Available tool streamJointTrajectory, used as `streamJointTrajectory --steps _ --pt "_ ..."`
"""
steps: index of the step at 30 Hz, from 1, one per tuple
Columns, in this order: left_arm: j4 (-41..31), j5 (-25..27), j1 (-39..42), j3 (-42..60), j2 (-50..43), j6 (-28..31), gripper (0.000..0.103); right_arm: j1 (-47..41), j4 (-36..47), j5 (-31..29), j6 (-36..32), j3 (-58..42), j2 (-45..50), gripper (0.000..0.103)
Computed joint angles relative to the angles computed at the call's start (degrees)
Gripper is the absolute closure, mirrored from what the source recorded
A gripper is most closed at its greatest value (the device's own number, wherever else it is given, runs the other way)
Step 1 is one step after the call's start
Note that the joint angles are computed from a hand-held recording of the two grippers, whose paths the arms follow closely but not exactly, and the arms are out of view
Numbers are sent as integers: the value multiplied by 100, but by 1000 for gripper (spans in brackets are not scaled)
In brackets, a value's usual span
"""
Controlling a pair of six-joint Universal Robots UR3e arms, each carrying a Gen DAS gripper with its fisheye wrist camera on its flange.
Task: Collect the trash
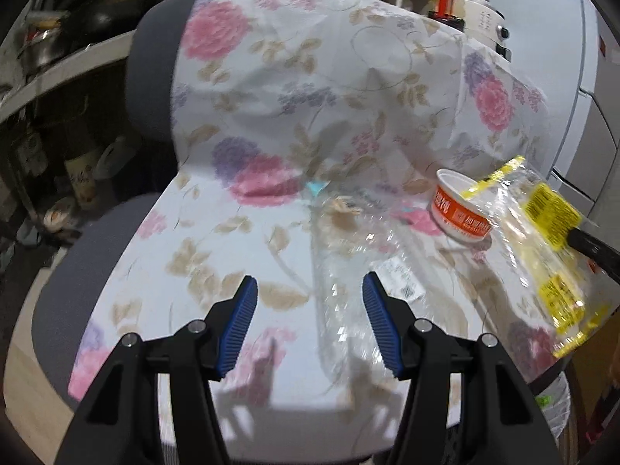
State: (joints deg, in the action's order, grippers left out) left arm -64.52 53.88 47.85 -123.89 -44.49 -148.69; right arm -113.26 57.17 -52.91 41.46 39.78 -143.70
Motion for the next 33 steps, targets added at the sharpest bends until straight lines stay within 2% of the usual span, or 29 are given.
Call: streamJointTrajectory --steps 1,5,7,10,17,26,33 --pt "586 288 -448 40 -382 -295 48 -1 -168 46 39 268 -88 99" --pt "1975 1130 -1677 354 -1593 -1046 48 -114 -342 -16 60 718 -266 99" --pt "2501 1574 -2219 602 -2238 -1200 48 -217 -253 -87 -33 738 -293 98" --pt "2920 2135 -2750 916 -2941 -1149 48 -403 28 -260 -186 586 -290 98" --pt "2978 2720 -3316 1787 -4376 -1164 48 -837 775 -687 -494 47 -260 98" --pt "2653 3130 -3671 2962 -5561 -1404 48 -1251 1712 -995 -811 -1013 28 98" --pt "2336 3346 -3971 3832 -6194 -1257 48 -1473 1976 -1183 -863 -1303 57 98"
